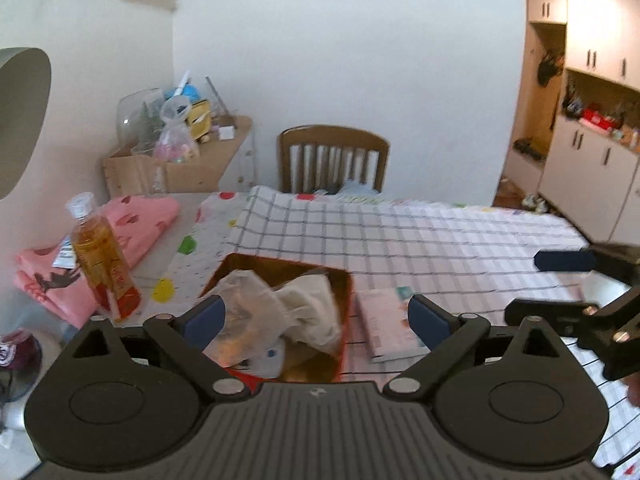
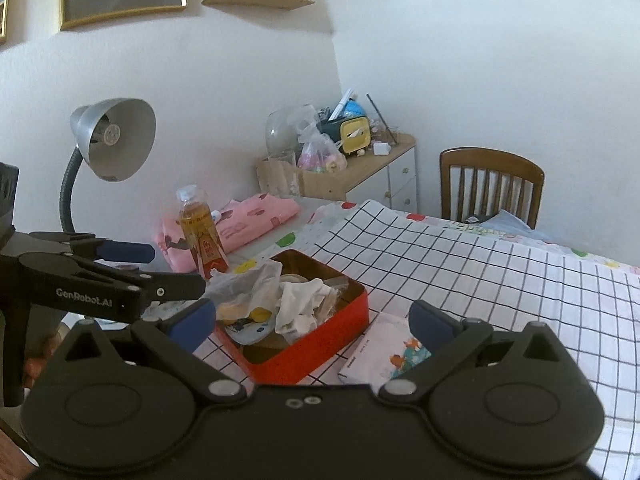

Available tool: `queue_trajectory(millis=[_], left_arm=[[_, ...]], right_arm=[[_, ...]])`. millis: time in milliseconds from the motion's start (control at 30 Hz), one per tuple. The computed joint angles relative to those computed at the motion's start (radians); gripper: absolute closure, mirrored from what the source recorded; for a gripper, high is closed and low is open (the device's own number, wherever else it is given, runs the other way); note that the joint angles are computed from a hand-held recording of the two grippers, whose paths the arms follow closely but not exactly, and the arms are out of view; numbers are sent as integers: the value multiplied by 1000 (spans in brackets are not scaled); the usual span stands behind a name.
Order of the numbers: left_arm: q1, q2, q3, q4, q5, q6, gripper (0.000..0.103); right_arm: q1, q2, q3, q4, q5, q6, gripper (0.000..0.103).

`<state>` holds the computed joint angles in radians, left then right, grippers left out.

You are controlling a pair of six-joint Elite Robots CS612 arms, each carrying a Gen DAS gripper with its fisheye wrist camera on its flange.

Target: Organize soft objects

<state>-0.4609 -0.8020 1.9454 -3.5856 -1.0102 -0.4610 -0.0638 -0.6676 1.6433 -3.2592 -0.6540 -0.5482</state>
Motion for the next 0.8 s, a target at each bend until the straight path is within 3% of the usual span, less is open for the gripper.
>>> queue_trajectory(millis=[200, 433, 567, 800], left_arm=[[-4, -2, 7, -62, -56, -8, 4], [-36, -2, 10, -65, 16, 57, 0], [-33, -2, 12, -80, -21, 54, 0], [-43, -1, 14, -83, -14, 52, 0]], right_arm=[[-26, -11, 33, -27, 12, 22, 0], [-51, -19, 62, -70, 33, 75, 0], [-57, -24, 77, -83, 44, 82, 0], [-59, -31, 97, -97, 55, 88, 0]])
